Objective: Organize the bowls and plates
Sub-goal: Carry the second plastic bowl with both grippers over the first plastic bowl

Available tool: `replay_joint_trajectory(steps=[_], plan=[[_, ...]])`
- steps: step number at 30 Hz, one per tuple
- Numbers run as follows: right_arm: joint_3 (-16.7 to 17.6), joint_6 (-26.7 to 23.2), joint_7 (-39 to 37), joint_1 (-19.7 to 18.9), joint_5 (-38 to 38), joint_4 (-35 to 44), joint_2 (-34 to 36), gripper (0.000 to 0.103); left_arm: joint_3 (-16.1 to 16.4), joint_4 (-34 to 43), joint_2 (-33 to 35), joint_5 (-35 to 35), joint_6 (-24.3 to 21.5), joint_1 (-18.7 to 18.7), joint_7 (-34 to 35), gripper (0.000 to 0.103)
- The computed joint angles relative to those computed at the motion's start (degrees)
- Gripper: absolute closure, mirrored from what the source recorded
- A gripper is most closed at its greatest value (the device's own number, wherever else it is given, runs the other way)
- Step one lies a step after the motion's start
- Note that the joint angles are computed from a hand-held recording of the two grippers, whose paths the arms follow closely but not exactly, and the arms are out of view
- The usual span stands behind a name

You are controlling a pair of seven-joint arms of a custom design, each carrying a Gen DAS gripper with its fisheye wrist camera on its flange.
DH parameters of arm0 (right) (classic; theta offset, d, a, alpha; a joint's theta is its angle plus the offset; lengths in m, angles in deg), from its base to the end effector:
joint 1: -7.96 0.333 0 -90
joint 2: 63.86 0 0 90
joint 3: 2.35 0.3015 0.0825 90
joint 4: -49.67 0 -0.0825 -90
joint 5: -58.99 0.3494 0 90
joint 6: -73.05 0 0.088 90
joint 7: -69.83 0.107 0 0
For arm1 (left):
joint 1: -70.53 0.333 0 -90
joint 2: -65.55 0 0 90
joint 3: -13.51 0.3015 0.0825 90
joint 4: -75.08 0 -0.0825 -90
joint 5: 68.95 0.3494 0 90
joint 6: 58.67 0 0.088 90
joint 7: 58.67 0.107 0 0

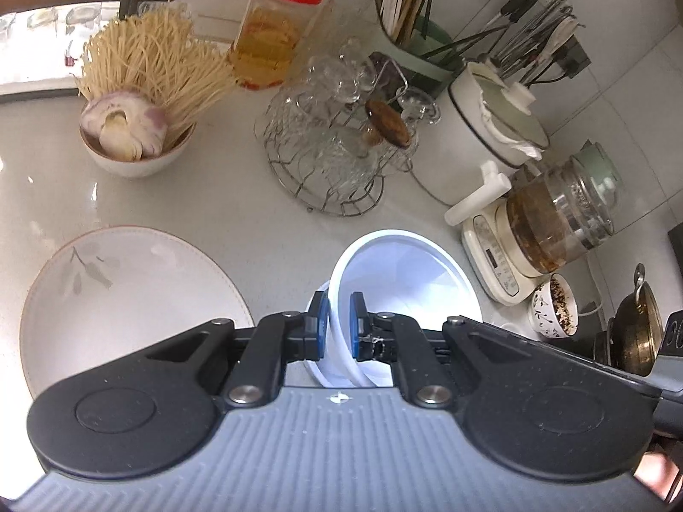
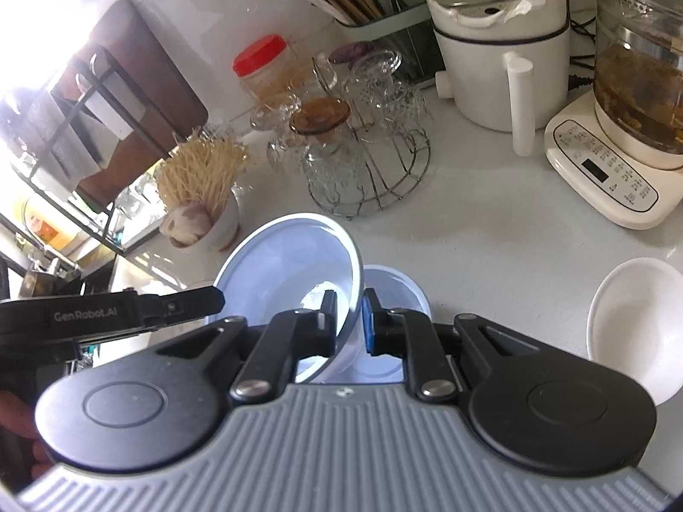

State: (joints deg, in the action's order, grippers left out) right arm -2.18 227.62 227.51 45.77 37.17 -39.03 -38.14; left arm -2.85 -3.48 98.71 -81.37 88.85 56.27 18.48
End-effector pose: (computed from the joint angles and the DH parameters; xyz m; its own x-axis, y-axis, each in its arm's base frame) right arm 0.5386 0.4358 0.4723 -0.0844 -0.9062 -0.4143 -0.7832 0.3174 -0.5346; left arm 0.6471 -0.3179 0.4633 -0.1794 -0.8685 0.4622 -0.8884 -0.0588 -0.4553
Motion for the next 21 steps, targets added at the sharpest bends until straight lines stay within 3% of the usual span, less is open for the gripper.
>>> replay_joint_trajectory(steps=[21], plan=[[3.7,-4.1,-13.4,-4.6,11.7,1.8,3.2,0.086,1.7,12.9,9.8,4.2,-9.7,-3.4,-5.5,0.093]])
